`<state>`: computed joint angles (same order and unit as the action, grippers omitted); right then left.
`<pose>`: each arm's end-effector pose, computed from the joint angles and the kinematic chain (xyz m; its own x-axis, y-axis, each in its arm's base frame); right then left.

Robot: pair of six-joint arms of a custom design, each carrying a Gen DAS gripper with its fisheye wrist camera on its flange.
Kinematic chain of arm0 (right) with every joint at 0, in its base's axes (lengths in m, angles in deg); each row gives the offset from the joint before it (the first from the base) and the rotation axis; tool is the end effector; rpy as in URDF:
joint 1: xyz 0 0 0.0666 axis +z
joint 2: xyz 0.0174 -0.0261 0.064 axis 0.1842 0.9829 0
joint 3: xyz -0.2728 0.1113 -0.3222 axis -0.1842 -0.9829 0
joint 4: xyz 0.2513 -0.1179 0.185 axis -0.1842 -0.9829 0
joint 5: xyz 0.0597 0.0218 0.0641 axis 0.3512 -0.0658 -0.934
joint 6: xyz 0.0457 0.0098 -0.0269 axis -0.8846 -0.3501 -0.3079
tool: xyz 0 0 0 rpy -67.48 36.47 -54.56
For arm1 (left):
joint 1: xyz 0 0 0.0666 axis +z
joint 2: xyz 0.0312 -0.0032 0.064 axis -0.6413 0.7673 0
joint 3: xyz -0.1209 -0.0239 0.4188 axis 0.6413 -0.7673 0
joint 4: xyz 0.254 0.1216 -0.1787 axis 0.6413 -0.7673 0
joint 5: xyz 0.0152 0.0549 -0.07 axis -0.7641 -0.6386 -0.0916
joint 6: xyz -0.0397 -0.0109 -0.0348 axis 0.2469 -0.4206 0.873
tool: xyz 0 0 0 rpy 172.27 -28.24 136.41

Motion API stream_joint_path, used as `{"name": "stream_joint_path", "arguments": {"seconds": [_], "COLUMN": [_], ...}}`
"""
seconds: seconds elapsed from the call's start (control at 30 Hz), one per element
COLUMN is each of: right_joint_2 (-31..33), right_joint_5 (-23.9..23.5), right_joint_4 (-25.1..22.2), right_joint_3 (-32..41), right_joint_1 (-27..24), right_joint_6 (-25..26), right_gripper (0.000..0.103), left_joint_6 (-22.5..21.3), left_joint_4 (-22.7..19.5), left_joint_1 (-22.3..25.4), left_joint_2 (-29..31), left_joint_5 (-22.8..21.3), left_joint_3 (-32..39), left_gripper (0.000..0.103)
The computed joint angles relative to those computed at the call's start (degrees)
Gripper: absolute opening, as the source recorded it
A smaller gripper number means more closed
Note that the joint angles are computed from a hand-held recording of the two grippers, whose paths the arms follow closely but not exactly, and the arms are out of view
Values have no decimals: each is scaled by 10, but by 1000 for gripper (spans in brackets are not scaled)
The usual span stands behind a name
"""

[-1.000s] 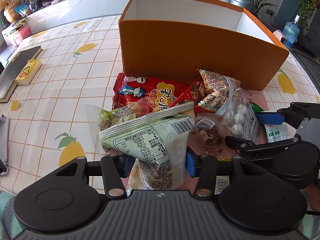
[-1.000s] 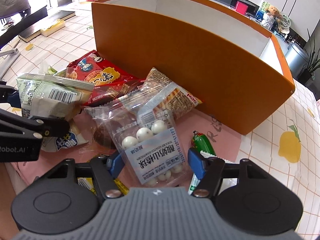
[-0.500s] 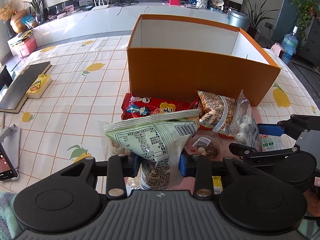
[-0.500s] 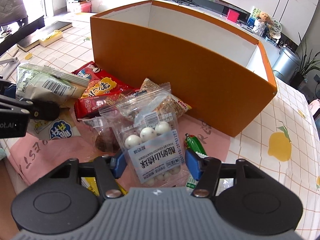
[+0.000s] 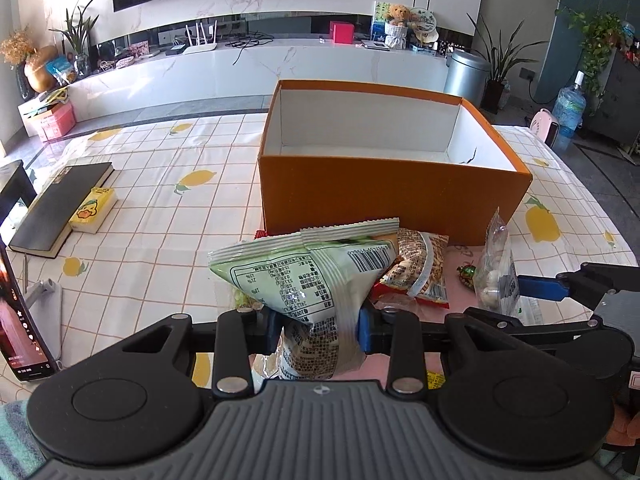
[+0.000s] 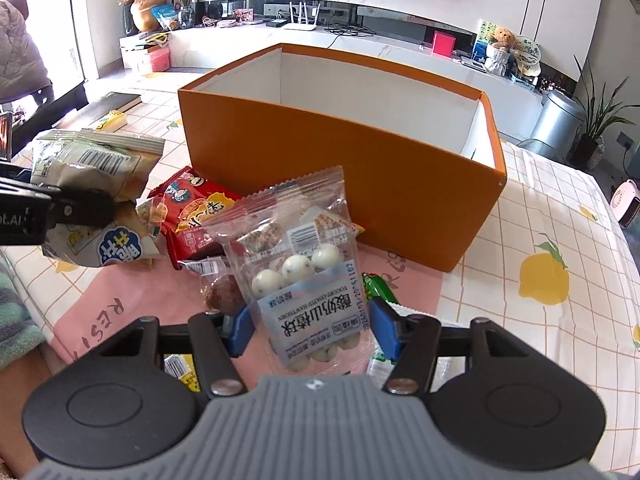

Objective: Organize snacks
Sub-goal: 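Lift both bags over the orange box and lower them inside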

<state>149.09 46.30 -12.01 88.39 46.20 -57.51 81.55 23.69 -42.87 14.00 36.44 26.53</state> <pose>0.3830 0.2616 0.3264 -0.7351 -0.1771 -0.6545 -0.2153 0.9763 -0.0223 0.3949 -0.0258 0.3658 -0.7324 0.1285 -0.6686 0.2075 0.9774 -0.0394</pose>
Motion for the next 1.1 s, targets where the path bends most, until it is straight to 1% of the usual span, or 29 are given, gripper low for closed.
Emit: {"name": "stream_joint_path", "arguments": {"seconds": [0.2,0.27,0.4,0.53,0.63,0.73,0.9,1.0,1.1], "right_joint_2": [-30,-40,-53,-51,-42,-26,11,37,69], "right_joint_5": [8,8,12,16,11,7,14,6,0], "right_joint_4": [-5,-11,-24,-43,-55,-65,-82,-98,-119], "right_joint_3": [-5,0,20,56,87,121,179,214,253], "right_joint_1": [3,0,-7,-20,-30,-40,-51,-61,-72], "right_joint_6": [-22,-22,-10,13,28,39,63,63,59], "right_gripper": [58,58,58,58,58,57,57,57,57], "left_joint_6": [-6,-9,-13,-16,-20,-21,-23,-23,-26], "left_joint_4": [2,1,4,5,11,8,9,5,2], "left_joint_1": [-1,-1,-5,-8,-12,-13,-16,-16,-19], "left_joint_2": [-14,-17,-16,-5,6,25,59,81,102], "left_joint_5": [7,13,20,32,34,41,38,39,29], "left_joint_3": [11,19,42,74,95,122,162,186,206], "left_gripper": [40,40,40,40,40,40,40,40,40]}}
